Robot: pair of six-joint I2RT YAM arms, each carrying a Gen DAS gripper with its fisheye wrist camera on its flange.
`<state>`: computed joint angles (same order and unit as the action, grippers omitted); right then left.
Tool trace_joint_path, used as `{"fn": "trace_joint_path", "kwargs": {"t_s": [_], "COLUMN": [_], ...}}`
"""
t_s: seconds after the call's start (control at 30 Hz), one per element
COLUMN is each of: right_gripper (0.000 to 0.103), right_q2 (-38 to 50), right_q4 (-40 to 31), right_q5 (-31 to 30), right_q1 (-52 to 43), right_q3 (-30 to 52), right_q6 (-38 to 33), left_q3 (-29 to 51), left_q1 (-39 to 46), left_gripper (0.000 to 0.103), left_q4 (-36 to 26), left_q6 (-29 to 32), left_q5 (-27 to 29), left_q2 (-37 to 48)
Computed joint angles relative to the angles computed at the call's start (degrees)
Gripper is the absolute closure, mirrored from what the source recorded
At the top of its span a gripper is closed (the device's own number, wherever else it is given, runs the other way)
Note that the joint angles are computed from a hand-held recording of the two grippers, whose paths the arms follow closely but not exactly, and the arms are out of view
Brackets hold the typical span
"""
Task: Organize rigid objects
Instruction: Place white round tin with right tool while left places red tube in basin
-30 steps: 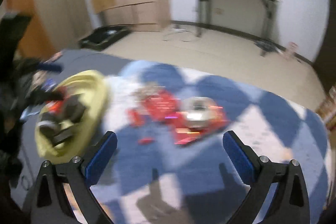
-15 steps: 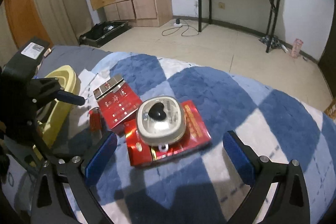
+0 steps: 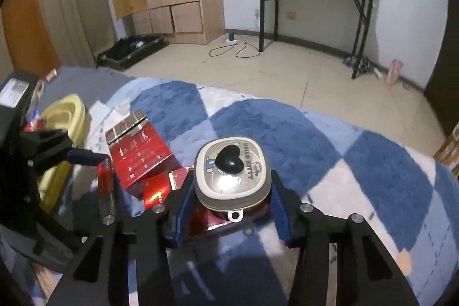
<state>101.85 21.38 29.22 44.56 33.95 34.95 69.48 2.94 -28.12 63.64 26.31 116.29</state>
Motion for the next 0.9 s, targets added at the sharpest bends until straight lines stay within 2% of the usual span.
{"fn": "trace_joint_path", "kwargs": {"t_s": [0.27,0.43,0.57,0.63,0.73,0.9], "right_gripper": [0.056,0.056,0.056,0.056,0.056,0.056], "right_q2": [-5.67,-10.73,-16.13,-16.37,-11.54,2.34], "right_q4": [-0.42,-7.71,-16.33,-19.99,-25.24,-22.78], "right_q5": [1.36,5.88,10.06,12.08,13.08,6.98], "right_q1": [2.88,6.15,9.84,13.03,17.64,21.32], "right_q3": [-4.86,-5.02,-3.60,-0.60,8.31,24.82], "right_q6": [3.78,5.27,6.16,5.81,5.46,2.02], "left_q3": [4.04,8.05,15.11,21.64,31.02,42.54], "left_q1": [3.62,7.67,12.38,16.29,22.46,29.85], "left_gripper": [0.020,0.020,0.020,0.020,0.020,0.020], "left_q4": [-7.33,-12.43,-17.73,-21.89,-26.23,-29.58], "left_q6": [-1.61,-0.20,-0.10,-0.87,-0.89,0.68], "left_q5": [3.84,6.01,7.85,9.21,10.29,7.03], "left_q2": [-3.74,-4.94,-3.28,-0.57,4.68,14.06]}}
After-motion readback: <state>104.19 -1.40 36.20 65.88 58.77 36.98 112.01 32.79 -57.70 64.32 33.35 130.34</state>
